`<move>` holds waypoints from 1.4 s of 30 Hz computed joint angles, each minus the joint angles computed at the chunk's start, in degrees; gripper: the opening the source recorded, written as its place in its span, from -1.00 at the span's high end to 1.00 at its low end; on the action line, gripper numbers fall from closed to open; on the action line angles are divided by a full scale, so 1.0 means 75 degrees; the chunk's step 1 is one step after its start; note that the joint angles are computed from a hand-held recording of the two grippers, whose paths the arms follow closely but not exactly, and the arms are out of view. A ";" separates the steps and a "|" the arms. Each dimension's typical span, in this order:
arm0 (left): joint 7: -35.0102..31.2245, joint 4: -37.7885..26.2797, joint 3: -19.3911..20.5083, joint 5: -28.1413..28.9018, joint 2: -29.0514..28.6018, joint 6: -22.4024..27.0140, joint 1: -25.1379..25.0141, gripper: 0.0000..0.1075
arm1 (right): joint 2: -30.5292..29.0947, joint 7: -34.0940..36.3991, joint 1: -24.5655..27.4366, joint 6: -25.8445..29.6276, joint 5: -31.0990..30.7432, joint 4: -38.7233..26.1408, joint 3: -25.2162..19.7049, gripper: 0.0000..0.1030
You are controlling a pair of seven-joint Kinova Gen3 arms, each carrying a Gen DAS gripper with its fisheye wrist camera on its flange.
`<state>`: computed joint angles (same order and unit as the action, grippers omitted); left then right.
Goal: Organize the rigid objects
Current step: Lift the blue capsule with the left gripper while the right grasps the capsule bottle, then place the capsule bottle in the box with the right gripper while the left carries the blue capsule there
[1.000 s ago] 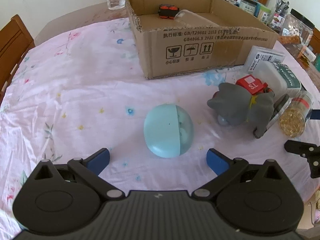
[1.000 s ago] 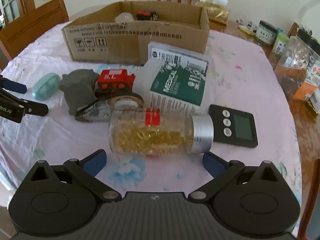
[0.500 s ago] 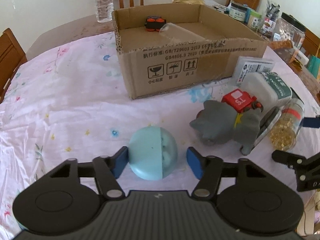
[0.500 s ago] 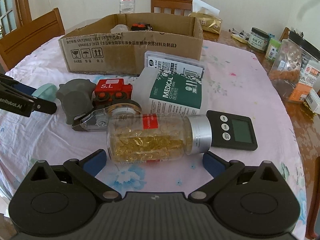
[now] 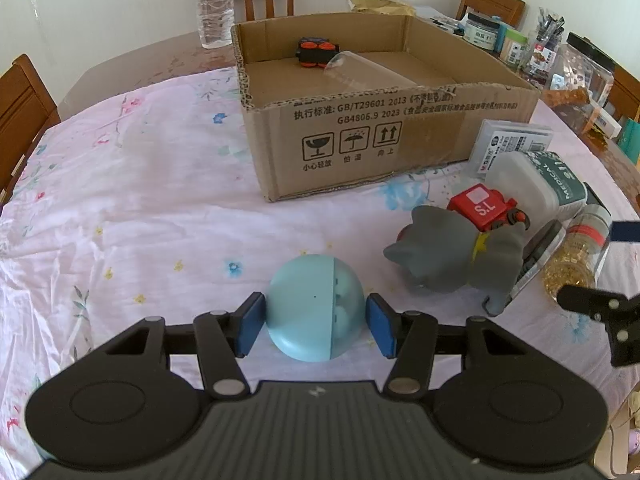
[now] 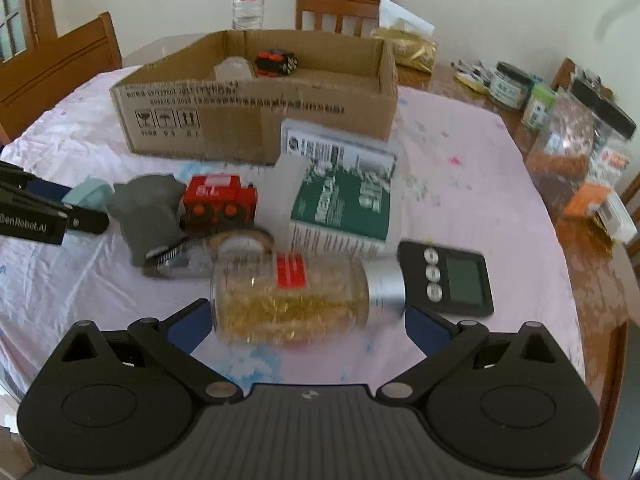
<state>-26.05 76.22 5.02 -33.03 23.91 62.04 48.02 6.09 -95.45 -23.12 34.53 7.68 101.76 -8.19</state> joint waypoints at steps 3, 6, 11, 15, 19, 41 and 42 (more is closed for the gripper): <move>0.0009 -0.0013 -0.0005 -0.0003 0.0011 0.0017 0.0006 -0.03 | 0.0142 0.0466 0.0177 0.0057 -0.0359 -0.0208 -0.0091 -1.00; 0.0095 -0.0060 -0.0027 -0.0039 0.0046 0.0081 0.0052 -0.03 | 0.0216 0.0493 0.0031 0.0150 -0.0237 -0.0349 -0.0027 -1.00; 0.0268 -0.0058 -0.0061 -0.0130 0.0071 0.0090 0.0113 -0.03 | 0.0285 0.0378 -0.0111 0.0342 0.0019 -0.0492 0.0022 -0.94; 0.0286 -0.0001 -0.0060 -0.0209 0.0067 -0.0002 0.0112 -0.03 | 0.0343 0.0384 -0.0136 0.0543 0.0075 -0.0615 0.0032 -0.86; 0.0163 -0.0047 -0.0031 -0.0140 0.0068 0.0022 0.0044 0.03 | 0.0354 0.0547 -0.0106 0.0703 -0.0009 -0.0699 0.0018 -0.86; -0.2242 -0.0767 0.0271 0.0872 -0.0318 0.0765 -0.0497 0.04 | 0.0337 0.2542 0.0551 0.2379 -0.1453 -0.2382 0.0020 -0.86; -0.2313 -0.0816 0.0276 0.0870 -0.0354 0.0786 -0.0503 0.04 | 0.0360 0.2636 0.0564 0.2409 -0.1498 -0.2505 0.0024 -0.86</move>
<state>-43.39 70.10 7.09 -26.51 21.26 67.93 44.25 8.79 -75.68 -18.89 52.60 -3.55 82.97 -8.01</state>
